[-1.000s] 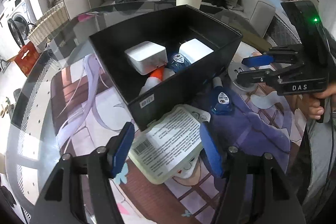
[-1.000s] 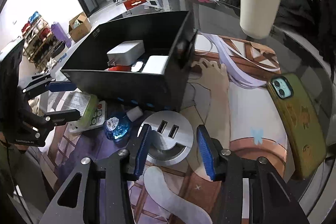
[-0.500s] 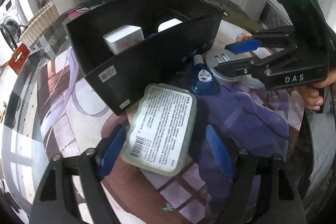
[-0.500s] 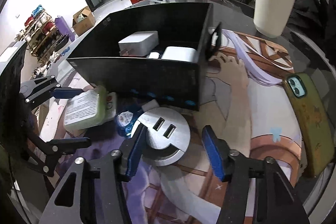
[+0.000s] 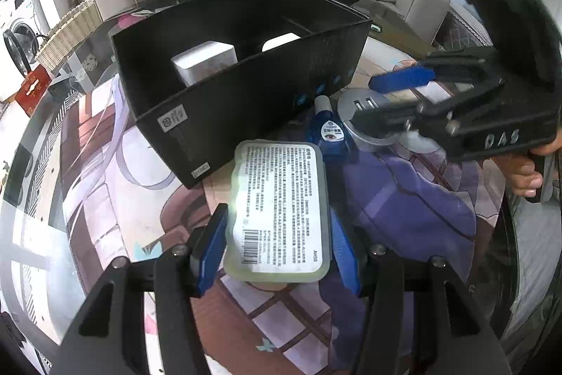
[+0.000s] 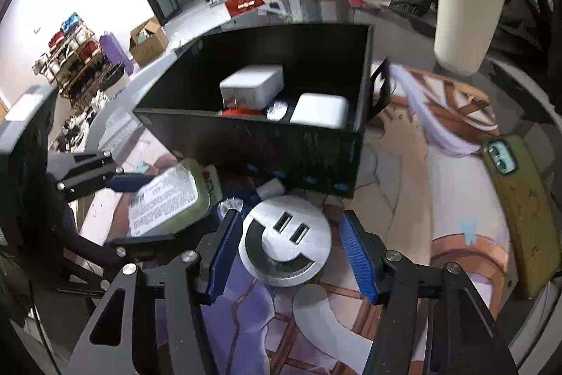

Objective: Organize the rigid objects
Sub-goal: 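Close the left gripper on the green-lidded case while the right gripper closes on the smiley stand, then lift the held case and smiley stand and carry both over the black box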

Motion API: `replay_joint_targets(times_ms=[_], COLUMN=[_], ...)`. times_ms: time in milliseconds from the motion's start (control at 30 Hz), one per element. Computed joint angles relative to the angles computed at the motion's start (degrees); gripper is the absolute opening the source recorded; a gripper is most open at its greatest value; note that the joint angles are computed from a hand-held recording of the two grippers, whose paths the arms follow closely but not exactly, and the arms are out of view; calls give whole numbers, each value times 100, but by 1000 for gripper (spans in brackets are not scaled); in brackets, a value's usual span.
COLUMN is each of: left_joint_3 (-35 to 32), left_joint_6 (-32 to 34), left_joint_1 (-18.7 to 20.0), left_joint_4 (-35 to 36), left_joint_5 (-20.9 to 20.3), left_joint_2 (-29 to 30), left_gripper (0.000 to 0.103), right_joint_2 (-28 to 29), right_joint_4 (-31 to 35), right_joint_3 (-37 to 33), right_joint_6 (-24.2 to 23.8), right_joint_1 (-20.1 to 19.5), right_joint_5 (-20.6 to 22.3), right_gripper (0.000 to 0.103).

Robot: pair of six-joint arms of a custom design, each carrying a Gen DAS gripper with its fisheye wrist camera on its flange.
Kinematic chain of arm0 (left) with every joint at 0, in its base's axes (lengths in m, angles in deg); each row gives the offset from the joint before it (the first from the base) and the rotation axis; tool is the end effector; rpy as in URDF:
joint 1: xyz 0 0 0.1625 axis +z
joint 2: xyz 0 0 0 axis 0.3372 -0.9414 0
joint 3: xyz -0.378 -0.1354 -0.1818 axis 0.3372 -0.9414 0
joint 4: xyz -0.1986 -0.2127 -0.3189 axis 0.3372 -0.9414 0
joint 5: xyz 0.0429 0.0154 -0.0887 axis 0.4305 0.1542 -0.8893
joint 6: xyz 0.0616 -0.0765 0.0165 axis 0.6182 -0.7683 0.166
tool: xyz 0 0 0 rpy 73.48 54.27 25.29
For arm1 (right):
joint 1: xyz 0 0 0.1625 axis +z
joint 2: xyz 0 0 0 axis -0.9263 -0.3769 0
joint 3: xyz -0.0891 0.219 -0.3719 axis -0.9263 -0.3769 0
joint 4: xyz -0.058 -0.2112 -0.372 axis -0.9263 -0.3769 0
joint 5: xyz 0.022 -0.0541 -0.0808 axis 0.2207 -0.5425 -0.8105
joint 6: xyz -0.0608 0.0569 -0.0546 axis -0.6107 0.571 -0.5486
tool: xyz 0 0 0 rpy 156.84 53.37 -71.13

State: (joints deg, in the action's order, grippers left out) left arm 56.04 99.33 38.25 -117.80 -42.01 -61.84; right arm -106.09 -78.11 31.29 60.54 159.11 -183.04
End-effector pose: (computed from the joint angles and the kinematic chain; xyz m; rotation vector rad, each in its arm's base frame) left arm -0.2462 -0.7288 0.0623 1.1096 2.4434 -0.2246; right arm 0.1096 -0.7333 0.1915 0.5161 -2.5496 0.4865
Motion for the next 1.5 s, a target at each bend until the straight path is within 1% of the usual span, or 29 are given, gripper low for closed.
replay_joint_targets(times_ms=[33, 133, 233, 267, 300, 333, 400, 433, 500, 567, 633, 733, 867, 1000, 1067, 1167, 1300, 1367, 1433, 1500], left_joint_3=[-15, -25, -23, -6, 4, 16, 39, 50, 54, 42, -25, -97, -141, -32, 15, 126, 332, 437, 570, 697], left_joint_6=[-3, -14, 9, 8, 16, 17, 32, 30, 51, 47, 20, -7, -43, 7, 52, 167, 414, 551, 769, 922], left_joint_1=[-3, -7, -7, -12, -20, -32, -49, -62, -82, -93, -103, -100, -79, -76, -79, -94, -121, -138, -194, -229], left_joint_4=[7, 5, -28, -48, -79, -107, -166, -210, -254, -304, -277, -242, -208, -375, -461, -709, -1293, -1630, -2079, -2491], left_joint_5=[4, -2, 26, 39, 63, 79, 89, 102, 122, 173, 225, 276, 224, 195, 114, 30, -129, -266, -217, -295], left_joint_2=[10, 21, 28, 25, 28, 35, 39, 44, 58, 85, 151, 219, 232, 161, 113, 40, -91, -166, -212, -270], left_gripper=[55, 55, 55, 55, 55, 55, 55, 55, 55, 55, 55, 55, 54, 54, 54, 54, 54, 54, 54, 54], right_joint_2=[37, 40, 113, 125, 134, 140, 147, 142, 132, 112, 71, 27, -6, -48, -82, -107, -153, -213, -263, -306], right_joint_4=[57, 84, -102, -163, -202, -168, -116, -116, -137, -411, -548, -598, -679, -775, -803, -878, -1048, -1245, -1577, -1830], right_joint_3=[-28, -24, 6, 30, 43, 34, 27, 36, 56, 169, 273, 353, 443, 523, 550, 612, 696, 780, 888, 970], right_joint_6=[7, 37, -145, -175, -222, -275, -290, -283, -348, -560, -687, -709, -752, -743, -763, -804, -883, -962, -1080, -1154], right_joint_1=[-5, -68, -11, -1, 16, 37, 53, 55, 58, 85, 99, 118, 128, 128, 117, 138, 166, 176, 213, 242], right_joint_5=[-46, 82, -98, -140, -174, -203, -263, -266, -262, -322, -309, -265, -244, -218, -183, -166, -64, 78, 200, 312], right_gripper=[60, 63, 63, 59, 43, 29, 20, 18, 18, 18, 18, 18, 18, 18, 18, 18, 17, 17, 17, 17])
